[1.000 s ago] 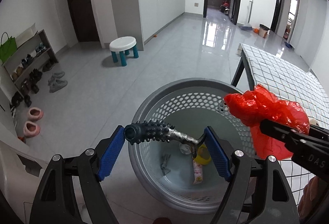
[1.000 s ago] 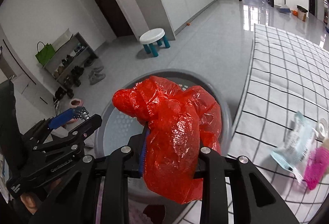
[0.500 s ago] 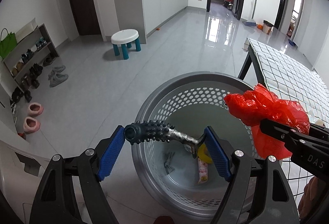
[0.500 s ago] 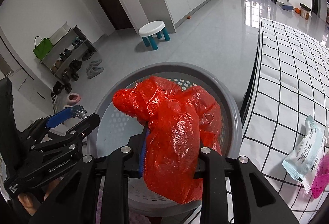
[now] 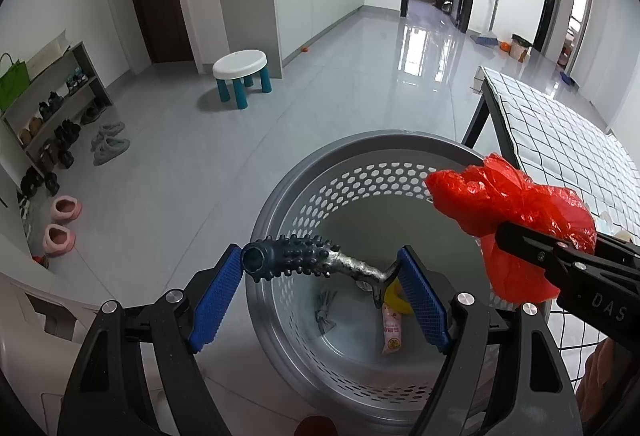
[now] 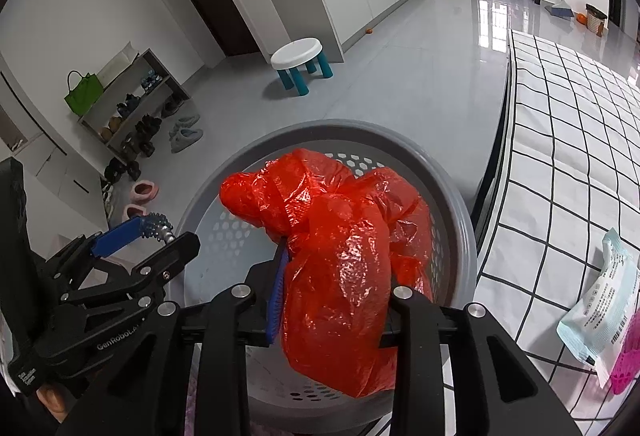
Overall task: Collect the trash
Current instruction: 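Open both grippers over the grey basket to drop the bag and toy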
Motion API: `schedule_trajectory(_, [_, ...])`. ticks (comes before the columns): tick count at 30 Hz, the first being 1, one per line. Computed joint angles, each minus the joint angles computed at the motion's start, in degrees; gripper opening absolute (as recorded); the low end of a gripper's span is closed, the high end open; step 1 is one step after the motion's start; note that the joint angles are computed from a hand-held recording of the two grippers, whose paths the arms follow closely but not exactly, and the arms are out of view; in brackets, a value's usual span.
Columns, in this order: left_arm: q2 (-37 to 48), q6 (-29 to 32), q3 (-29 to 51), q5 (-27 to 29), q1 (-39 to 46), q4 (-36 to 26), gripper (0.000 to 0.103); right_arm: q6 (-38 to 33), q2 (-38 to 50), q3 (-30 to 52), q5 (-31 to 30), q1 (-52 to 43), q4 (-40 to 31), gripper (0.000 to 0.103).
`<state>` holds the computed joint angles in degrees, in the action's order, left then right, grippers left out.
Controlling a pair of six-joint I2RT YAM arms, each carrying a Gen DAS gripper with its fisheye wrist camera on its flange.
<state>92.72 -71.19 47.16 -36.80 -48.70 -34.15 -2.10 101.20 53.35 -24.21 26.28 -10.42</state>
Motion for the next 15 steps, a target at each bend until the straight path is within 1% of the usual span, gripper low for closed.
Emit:
schedule_trajectory(2, [-0.2, -0.4, -0.1, -0.3, -0.4, -0.2, 0.077, -0.1, 0.0, -0.1, -0.3, -0.3, 0.1, 0.032])
schedule_trajectory(4, [-0.3, -0.8, -0.2, -0.3, -0.6, -0.4, 0.077, -0.3, -0.3, -0.4, -0.7, -0.6, 0.4, 0.038])
schedule_trajectory(5, [-0.4, -1.0, -0.3, -0.3, -0.6, -0.6, 0.078, -0.3, -0.5, -0.6, -0.8, -0.7, 0.6, 0.048])
schedule_trajectory(7, [-0.5, -1.0, -0.4, -0.2, -0.4, -0.3, 0.081, -0.3, -1.5, -1.5, -1.2, -1.2, 1.4, 0.061])
schedule_trajectory(15, [-1.7, -2.1, -1.0, -0.5, -0.6, -0.8, 0.083, -0.1, -3.6, -2.6, -1.0, -1.5, 1.9, 0.062])
